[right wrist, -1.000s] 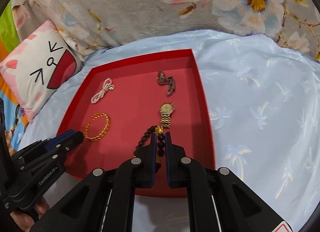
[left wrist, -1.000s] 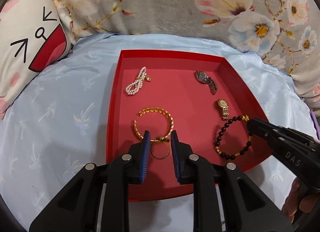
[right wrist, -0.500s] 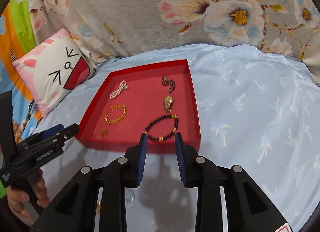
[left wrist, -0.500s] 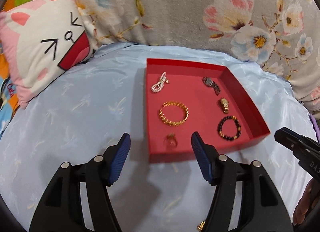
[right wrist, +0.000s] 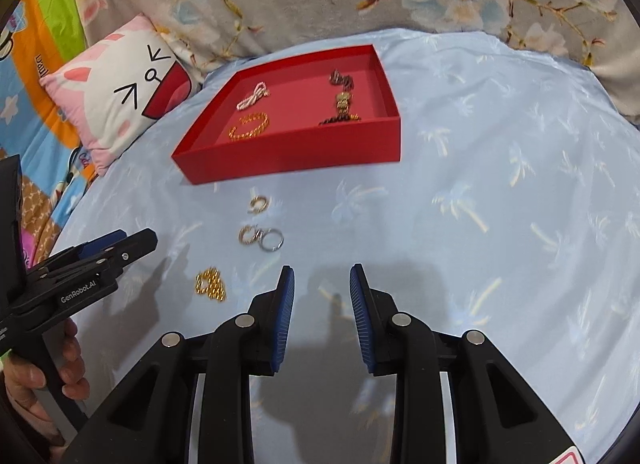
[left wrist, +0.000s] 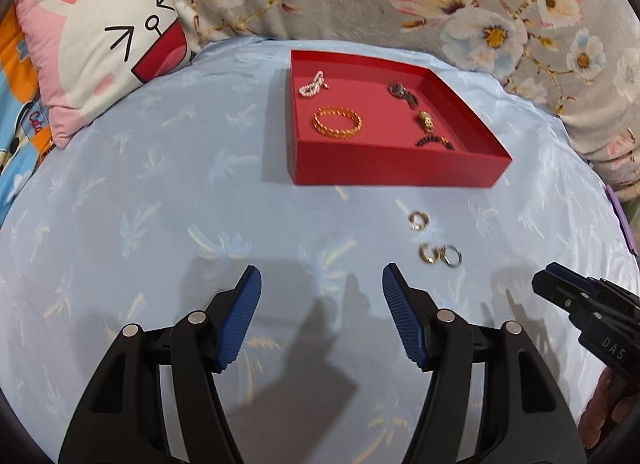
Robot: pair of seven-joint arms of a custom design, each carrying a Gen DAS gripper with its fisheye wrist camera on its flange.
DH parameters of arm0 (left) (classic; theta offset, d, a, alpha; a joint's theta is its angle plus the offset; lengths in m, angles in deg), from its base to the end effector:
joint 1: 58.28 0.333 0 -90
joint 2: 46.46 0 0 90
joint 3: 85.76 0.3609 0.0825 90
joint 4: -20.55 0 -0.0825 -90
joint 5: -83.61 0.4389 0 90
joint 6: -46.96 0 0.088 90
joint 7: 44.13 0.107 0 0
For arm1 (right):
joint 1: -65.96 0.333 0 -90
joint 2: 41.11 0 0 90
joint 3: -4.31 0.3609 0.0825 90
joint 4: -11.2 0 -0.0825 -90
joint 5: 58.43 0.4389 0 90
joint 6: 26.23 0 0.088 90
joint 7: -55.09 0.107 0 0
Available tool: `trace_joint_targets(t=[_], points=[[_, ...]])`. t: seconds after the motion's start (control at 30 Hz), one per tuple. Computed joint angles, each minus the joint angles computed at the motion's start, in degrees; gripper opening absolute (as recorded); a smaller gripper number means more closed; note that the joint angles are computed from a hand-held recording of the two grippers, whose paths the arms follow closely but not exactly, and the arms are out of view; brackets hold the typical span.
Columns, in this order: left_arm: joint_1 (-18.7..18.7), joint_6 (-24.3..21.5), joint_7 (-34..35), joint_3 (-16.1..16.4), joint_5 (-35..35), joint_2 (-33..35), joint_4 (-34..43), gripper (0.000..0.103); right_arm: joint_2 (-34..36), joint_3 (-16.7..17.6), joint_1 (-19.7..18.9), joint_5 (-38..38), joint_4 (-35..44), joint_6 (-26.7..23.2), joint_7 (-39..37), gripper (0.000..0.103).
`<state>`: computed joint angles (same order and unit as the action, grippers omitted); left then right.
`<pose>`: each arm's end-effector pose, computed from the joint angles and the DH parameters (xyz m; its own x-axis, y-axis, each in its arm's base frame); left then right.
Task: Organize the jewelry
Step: 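Withdraw both tools from the tray toward the earrings and gold chain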
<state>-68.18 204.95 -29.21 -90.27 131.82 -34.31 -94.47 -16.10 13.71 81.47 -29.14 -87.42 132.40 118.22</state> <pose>0.6498 -0.1963 0.4121 0.3096 -0.9435 0.1182 -0.7068 -0.3115 -0.6351 0.7126 0.2889 0.4114 0.4866 -0.8465 -0.2160 -0.7447 -0.2727 -0.6091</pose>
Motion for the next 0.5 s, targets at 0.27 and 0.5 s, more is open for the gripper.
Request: trace_joint_targets(t=[0.27, 0.5], points=[[-0.4, 0.1, 1.3, -0.7, -2.2, 0.1, -1.2, 0.061, 3.0, 1.1, 0.9, 0.8, 3.5, -1.8, -1.9, 0.029], [-0.3, 0.9, 1.6, -0.6, -3.5, 0.2, -2.1, 0.061, 7.4, -0.2, 3.0, -2.8, 9.0, -3.9, 1.1, 0.029]])
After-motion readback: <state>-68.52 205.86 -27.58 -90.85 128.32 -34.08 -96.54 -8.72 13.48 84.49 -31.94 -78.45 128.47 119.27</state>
